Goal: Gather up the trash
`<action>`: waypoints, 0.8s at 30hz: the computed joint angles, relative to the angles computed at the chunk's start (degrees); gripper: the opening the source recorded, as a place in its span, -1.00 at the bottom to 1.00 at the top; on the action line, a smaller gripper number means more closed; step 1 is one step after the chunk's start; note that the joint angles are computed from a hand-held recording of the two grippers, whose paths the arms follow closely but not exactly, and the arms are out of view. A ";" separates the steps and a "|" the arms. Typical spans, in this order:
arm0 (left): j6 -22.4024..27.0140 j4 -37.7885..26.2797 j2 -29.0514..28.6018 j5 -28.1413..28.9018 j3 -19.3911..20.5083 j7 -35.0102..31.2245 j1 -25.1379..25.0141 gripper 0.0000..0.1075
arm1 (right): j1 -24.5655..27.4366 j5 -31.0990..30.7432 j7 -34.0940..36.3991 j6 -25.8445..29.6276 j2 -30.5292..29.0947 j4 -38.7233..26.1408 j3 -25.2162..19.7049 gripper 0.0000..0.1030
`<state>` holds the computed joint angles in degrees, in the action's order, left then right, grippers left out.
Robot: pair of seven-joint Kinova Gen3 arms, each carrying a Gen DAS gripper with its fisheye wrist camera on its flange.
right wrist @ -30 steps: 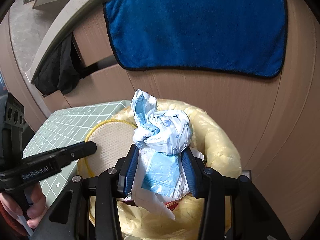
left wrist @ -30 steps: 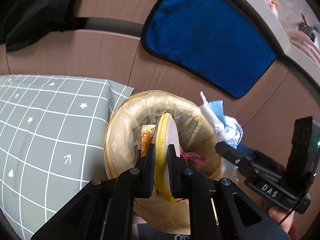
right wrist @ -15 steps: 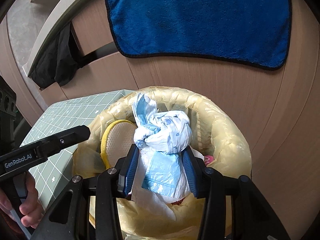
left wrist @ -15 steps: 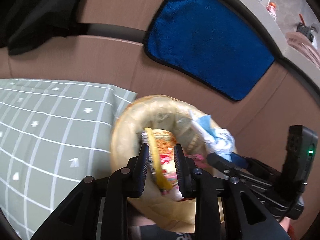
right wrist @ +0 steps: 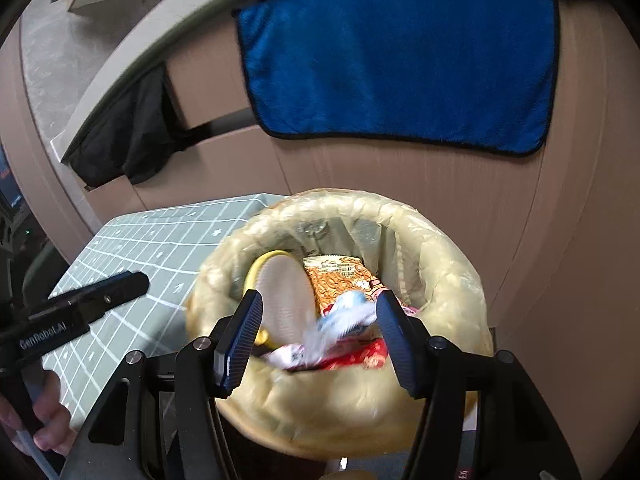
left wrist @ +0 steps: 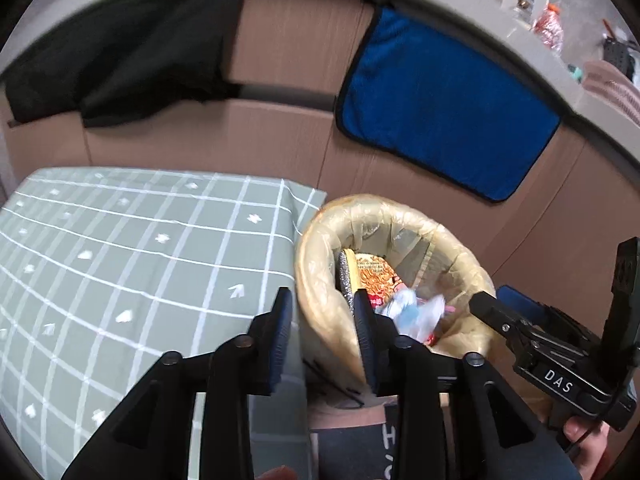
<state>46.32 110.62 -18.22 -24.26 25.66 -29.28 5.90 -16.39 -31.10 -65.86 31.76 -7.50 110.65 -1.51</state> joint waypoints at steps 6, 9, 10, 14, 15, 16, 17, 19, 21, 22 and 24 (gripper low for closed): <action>12.83 -1.60 -11.21 -1.56 8.27 2.46 -1.67 -0.33 | -3.25 -0.03 -1.15 4.26 -12.55 3.78 0.97 0.10; 19.82 -3.71 -17.90 1.20 11.40 0.82 -3.44 -0.31 | -3.80 3.40 -5.52 6.58 -19.20 4.94 -2.05 0.10; 22.15 -4.57 -20.27 2.46 12.11 -0.21 -3.96 -0.31 | -3.94 4.65 -7.00 7.04 -21.05 5.29 -3.10 0.10; 31.20 -8.72 -26.76 7.02 13.70 -4.62 -5.21 -0.31 | -4.25 8.91 -13.40 9.97 -28.32 5.92 -8.51 0.12; 33.02 -9.63 -28.03 7.66 14.17 -5.54 -5.95 -0.31 | -4.08 9.72 -15.17 10.38 -30.21 6.14 -10.06 0.12; 35.35 -10.53 -30.37 8.10 14.93 -6.79 -7.13 -0.31 | -4.38 10.34 -16.41 10.52 -31.75 6.53 -10.90 0.13; 37.53 -11.40 -31.65 7.88 16.03 -7.12 -8.24 -0.31 | -4.38 10.91 -17.99 10.69 -33.53 6.84 -12.26 0.15; 41.48 -12.83 -34.78 7.58 17.72 -7.84 -10.95 -0.31 | -4.65 11.98 -20.52 11.12 -36.43 7.23 -14.23 0.17; 43.57 -13.40 -37.10 8.14 17.37 -8.70 -12.11 -0.31 | -4.39 12.76 -22.96 11.09 -38.69 7.44 -16.65 0.18; 44.12 -13.34 -38.28 8.55 16.72 -9.07 -12.43 -0.31 | -4.23 13.04 -24.20 11.25 -39.97 7.44 -17.97 0.18; 45.50 -13.51 -40.12 9.63 15.07 -9.87 -12.89 -0.31 | -4.47 13.58 -25.89 11.69 -41.31 7.04 -19.88 0.18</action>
